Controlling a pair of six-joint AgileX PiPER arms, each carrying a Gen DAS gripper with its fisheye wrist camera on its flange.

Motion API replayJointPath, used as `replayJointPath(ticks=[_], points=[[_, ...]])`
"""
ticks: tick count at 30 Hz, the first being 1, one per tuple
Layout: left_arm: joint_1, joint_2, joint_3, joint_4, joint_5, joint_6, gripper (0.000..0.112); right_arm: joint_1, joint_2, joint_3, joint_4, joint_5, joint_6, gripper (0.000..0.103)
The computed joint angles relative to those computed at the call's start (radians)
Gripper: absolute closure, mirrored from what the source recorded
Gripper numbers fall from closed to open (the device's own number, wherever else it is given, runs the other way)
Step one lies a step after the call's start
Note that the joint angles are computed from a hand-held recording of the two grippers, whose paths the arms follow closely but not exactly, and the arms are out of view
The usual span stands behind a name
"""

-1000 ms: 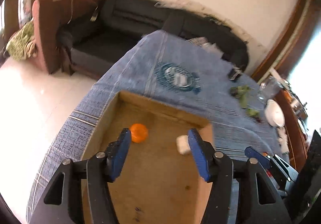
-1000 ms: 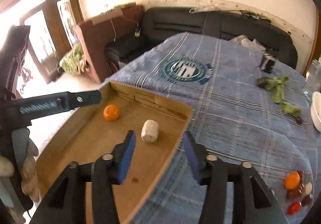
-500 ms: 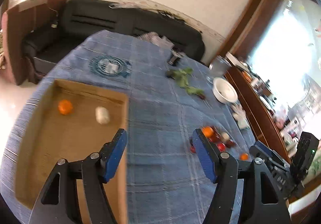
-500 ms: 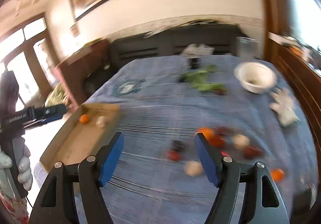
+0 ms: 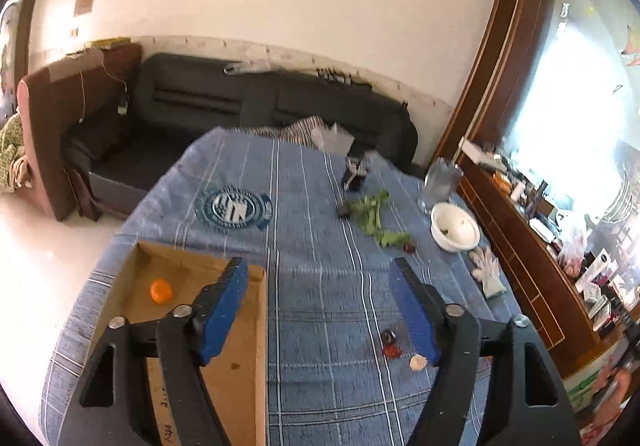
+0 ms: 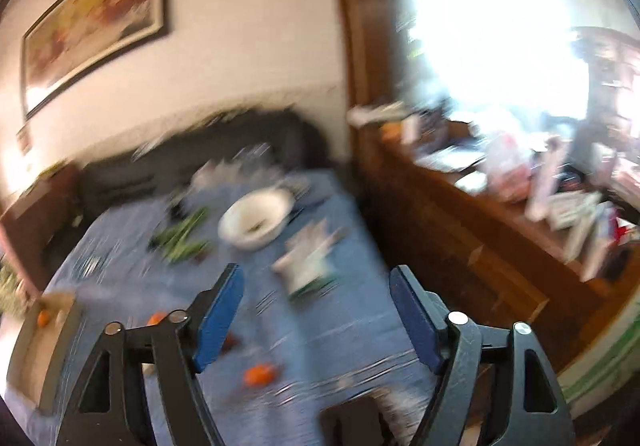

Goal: Organize fruits
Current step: 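Return both open tools to the fruits on the tablecloth, then grasp the white snack piece with the left tool while the right tool grasps the orange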

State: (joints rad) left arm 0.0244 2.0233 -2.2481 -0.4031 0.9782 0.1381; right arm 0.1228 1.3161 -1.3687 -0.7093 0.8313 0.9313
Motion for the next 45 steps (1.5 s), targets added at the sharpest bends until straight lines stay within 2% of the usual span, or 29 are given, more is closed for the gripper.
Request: replayJointPath(ticks=[4,6,10,13,16,19,22,24,26,28,30,32,35,36,40,45], points=[[-0.013,-0.004,0.047,0.009,-0.036,-0.007,0.038,-0.074,-0.059,0.001,-0.020,0.024,0.015,0.017],[-0.035,0.022,0.040,0.020,-0.024,-0.013,0.038,-0.088,-0.072,0.024,-0.012,0.012,0.026,0.013],[-0.077,0.062,0.052,0.025,-0.023,-0.014,0.038,-0.081,-0.046,0.088,0.062,-0.030,-0.013,0.013],[-0.119,0.103,0.063,0.030,-0.022,-0.014,0.038,-0.057,0.021,0.131,0.166,-0.090,-0.059,0.013],[-0.156,0.130,0.087,0.028,-0.027,-0.002,0.038,-0.034,0.097,0.165,0.280,-0.187,-0.107,0.013],[-0.204,0.150,0.130,0.027,-0.048,0.023,0.038,0.005,0.206,0.147,0.395,-0.256,-0.175,0.013],[-0.254,0.156,0.186,0.018,-0.074,0.065,0.040,0.030,0.296,0.120,0.458,-0.281,-0.231,0.022],[-0.288,0.164,0.209,0.007,-0.082,0.105,0.051,0.035,0.361,0.086,0.496,-0.272,-0.274,0.037],[-0.329,0.181,0.208,0.018,-0.088,0.137,0.060,0.029,0.398,0.068,0.529,-0.267,-0.300,0.046],[-0.359,0.204,0.193,0.014,-0.084,0.174,0.066,0.039,0.407,0.079,0.443,-0.283,-0.220,0.047],[-0.383,0.236,0.159,0.003,-0.072,0.206,0.069,0.044,0.411,0.075,0.425,-0.280,-0.209,0.047],[-0.401,0.265,0.131,-0.011,-0.062,0.235,0.069,0.048,0.417,0.065,0.404,-0.273,-0.195,0.047],[-0.426,0.323,0.050,0.043,-0.038,0.201,0.069,0.065,0.430,0.049,0.300,-0.231,-0.121,0.047],[-0.427,0.325,0.049,0.043,-0.053,0.207,0.069,0.063,0.429,0.056,0.287,-0.234,-0.108,0.047],[-0.428,0.366,-0.027,0.065,-0.021,0.187,0.069,0.040,0.436,0.055,0.303,-0.256,-0.121,0.047],[-0.434,0.378,-0.045,0.113,-0.048,0.167,0.069,0.013,0.466,0.039,0.296,-0.239,-0.100,0.045]])
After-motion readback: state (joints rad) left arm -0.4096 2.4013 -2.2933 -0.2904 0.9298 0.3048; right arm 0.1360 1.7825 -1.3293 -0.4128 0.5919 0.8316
